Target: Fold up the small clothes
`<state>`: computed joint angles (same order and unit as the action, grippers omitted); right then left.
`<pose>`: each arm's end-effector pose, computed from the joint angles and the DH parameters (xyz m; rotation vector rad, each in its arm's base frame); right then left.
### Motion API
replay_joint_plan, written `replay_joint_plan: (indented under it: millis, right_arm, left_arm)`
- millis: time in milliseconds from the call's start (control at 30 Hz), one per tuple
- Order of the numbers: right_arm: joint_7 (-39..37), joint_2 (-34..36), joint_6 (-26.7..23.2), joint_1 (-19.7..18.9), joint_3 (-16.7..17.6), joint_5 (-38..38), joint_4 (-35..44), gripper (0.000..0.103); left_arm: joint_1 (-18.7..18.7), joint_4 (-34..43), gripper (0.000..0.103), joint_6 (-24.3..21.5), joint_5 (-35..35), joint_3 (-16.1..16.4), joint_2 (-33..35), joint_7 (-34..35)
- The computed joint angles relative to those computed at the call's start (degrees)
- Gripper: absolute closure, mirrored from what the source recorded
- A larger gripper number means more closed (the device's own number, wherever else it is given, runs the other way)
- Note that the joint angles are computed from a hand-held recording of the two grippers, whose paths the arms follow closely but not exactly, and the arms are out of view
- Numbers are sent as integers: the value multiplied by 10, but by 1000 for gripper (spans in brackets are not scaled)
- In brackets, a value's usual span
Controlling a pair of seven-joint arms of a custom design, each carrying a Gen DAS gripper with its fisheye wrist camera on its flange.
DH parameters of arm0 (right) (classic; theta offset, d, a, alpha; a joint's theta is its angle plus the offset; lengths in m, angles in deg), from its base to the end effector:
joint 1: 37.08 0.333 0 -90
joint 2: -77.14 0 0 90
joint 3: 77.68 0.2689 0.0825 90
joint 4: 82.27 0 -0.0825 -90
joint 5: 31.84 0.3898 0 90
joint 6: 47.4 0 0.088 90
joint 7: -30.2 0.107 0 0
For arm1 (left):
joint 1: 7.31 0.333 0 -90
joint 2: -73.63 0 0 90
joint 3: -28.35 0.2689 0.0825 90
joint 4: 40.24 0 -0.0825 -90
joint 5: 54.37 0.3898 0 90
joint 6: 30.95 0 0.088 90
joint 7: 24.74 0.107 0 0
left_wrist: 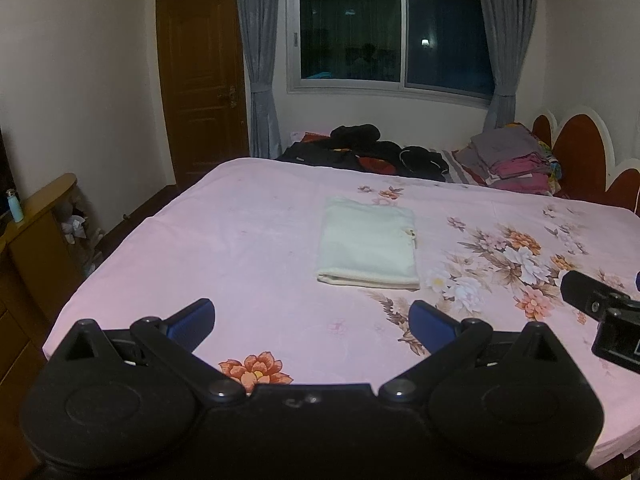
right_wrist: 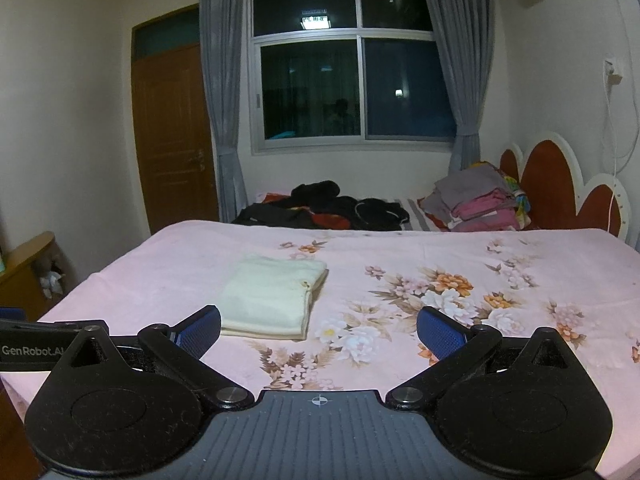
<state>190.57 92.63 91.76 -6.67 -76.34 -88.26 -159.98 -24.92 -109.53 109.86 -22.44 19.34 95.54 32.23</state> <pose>0.5838 0.3551 0.6211 -1.3716 1.6353 -0.9750 0.6417 -0.2939 0.6262 -1.5399 1.7401 -0.8777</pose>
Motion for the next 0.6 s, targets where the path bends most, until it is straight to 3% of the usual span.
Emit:
replay_joint_plan:
  millis: [600]
  right_arm:
    - [-4, 1, 4, 0, -1, 4, -1, 0]
  left_arm:
    - [5, 2, 0, -12, -9, -3, -5, 15]
